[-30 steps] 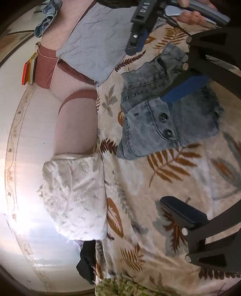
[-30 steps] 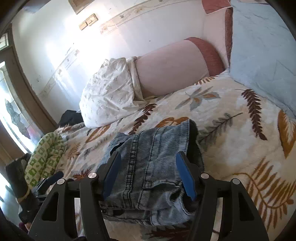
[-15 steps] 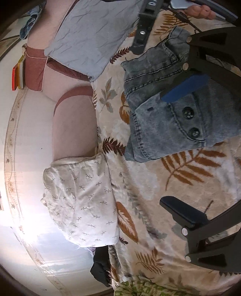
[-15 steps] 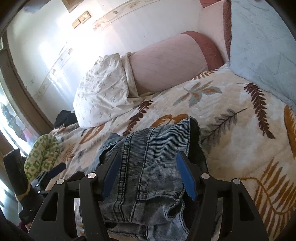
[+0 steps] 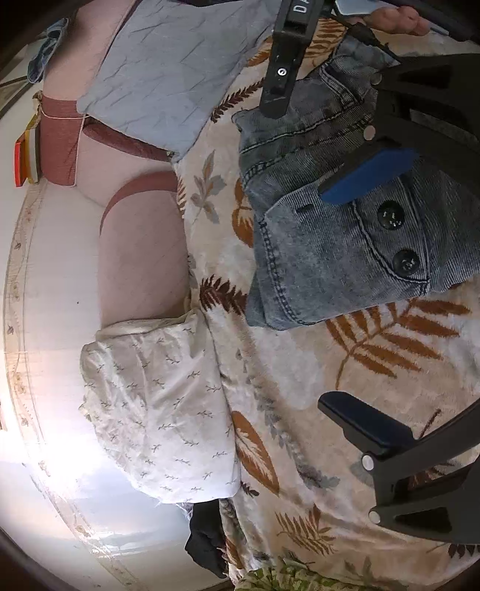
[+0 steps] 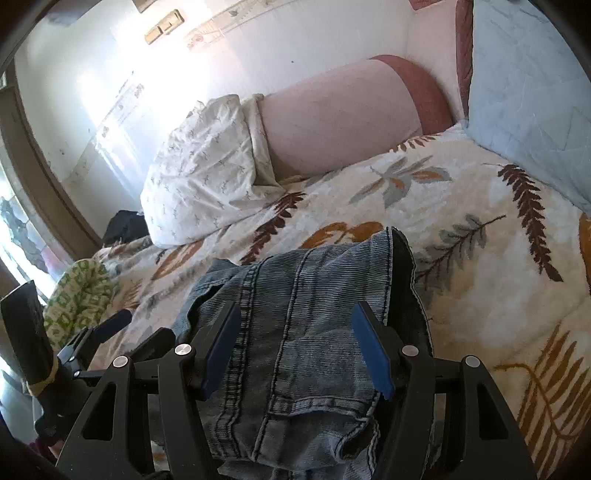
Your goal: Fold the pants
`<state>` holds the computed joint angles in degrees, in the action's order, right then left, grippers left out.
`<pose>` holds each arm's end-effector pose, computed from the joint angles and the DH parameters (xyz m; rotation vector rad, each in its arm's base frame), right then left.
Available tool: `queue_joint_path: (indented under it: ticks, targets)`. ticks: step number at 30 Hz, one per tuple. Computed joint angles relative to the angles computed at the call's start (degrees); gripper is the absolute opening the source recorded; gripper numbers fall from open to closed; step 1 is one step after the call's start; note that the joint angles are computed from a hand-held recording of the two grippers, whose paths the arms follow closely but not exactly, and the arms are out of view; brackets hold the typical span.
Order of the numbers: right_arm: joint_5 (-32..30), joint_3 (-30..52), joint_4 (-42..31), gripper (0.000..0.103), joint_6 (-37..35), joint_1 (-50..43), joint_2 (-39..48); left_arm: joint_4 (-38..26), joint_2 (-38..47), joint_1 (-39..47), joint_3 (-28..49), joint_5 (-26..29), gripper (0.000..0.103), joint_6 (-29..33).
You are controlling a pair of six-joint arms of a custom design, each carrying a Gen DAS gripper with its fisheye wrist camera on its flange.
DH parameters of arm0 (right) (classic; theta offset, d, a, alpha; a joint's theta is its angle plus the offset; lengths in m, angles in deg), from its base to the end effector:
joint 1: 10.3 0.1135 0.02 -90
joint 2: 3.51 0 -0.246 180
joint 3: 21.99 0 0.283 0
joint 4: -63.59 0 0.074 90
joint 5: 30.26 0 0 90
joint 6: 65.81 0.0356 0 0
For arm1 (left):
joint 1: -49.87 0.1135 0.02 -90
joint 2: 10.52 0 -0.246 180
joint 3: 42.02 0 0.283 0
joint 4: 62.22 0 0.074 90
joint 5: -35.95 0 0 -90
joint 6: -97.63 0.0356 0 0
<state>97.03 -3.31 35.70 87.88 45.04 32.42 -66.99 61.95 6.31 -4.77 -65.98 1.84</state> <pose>0.1106 0.1220 0.1014 0.4609 2.1494 0.4018 0.1938 -0.1742 0.1149 0.6267 2.1719 -0.2253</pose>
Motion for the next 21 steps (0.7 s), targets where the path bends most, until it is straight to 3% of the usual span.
queue_joint_path:
  ticks: [12,21]
  targets:
    - [-10.0,-1.8,10.0,0.063,0.7,-8.5,8.3,0.2,8.5,-0.1,3.2,-0.1,0.103,0.1]
    - [-15.0,-1.5,17.3,0.074,1.1,-11.4,17.5,0.1,14.1,-0.1,4.8,-0.2,0.103,-0.8]
